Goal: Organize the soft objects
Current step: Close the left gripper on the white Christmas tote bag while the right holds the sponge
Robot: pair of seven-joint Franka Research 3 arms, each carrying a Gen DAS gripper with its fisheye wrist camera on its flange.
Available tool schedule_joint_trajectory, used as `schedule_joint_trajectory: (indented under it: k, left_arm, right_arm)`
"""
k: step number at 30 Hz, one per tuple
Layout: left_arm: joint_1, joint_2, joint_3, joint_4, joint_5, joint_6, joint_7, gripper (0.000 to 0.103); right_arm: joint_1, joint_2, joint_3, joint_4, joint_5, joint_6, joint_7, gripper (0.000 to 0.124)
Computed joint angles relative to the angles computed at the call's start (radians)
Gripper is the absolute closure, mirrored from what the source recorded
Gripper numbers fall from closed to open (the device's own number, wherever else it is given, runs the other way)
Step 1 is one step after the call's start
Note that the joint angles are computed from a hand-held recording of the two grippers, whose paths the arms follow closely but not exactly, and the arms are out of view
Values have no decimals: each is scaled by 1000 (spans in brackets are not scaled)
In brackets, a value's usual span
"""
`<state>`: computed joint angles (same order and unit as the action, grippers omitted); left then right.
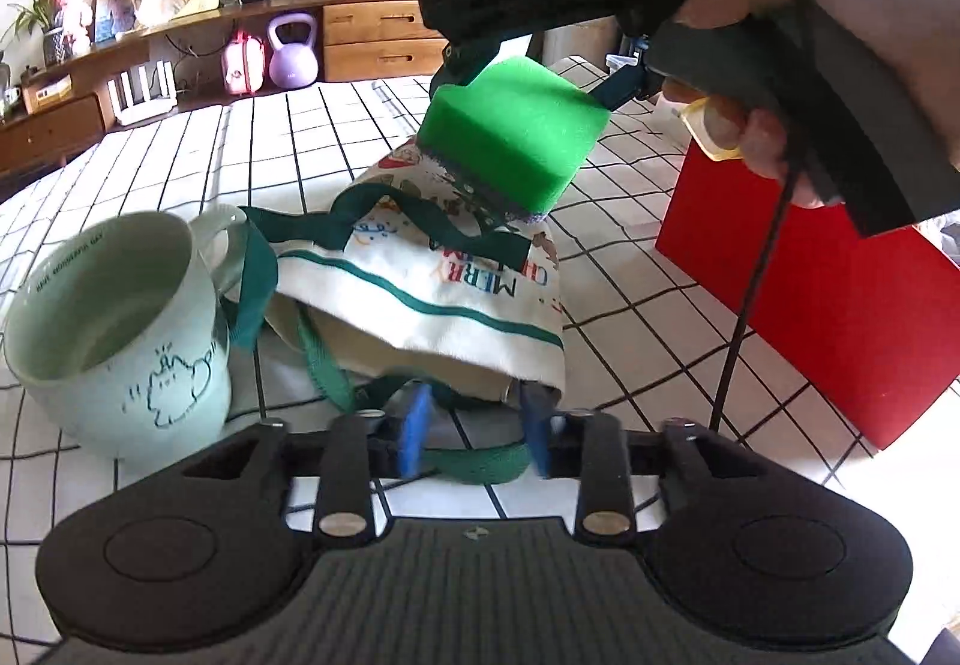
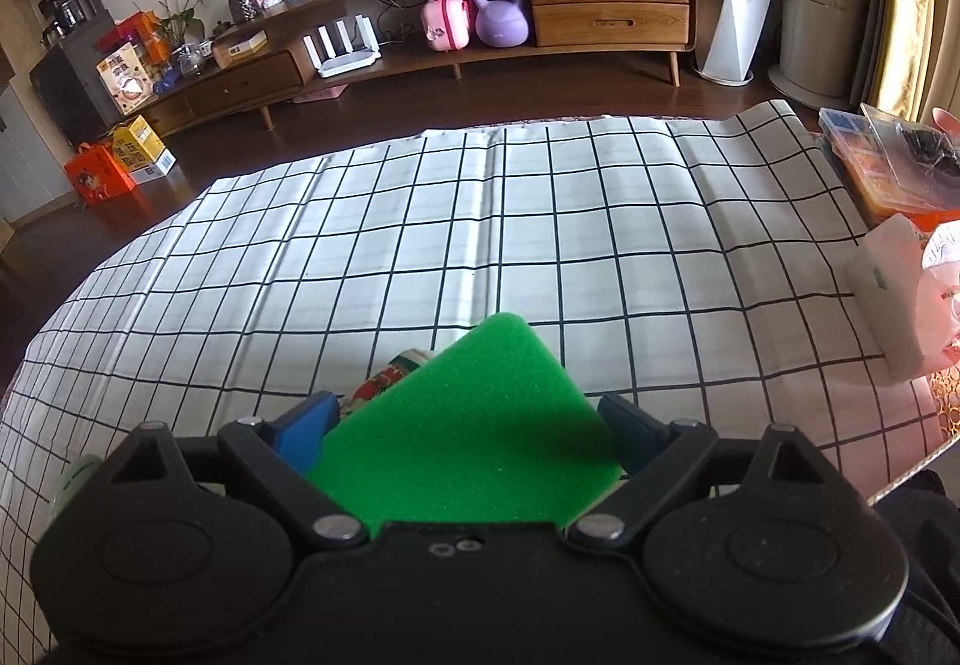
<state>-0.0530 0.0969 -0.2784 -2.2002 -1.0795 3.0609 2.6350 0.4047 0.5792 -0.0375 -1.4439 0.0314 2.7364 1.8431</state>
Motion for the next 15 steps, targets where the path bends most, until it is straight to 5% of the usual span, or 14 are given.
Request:
schedule_joint_trajectory:
  k: [2, 4, 13, 15]
  left_arm:
    - [8, 9, -18, 16, -75, 16, 70, 38]
    - [17, 20, -23, 43, -163, -6, 137, 38]
    - [34, 85, 12, 117, 41, -109, -201, 40]
    - [45, 96, -4, 126, 43, -94, -215, 48]
  right_arm:
    - [-2, -10, 4, -16, 1, 7, -11, 31]
    - [-1, -17, 4, -27, 1, 13, -14, 31]
    - [-9, -47, 16, -72, 20, 43, -45, 31]
    - [-9, -51, 16, -80, 23, 46, -48, 31]
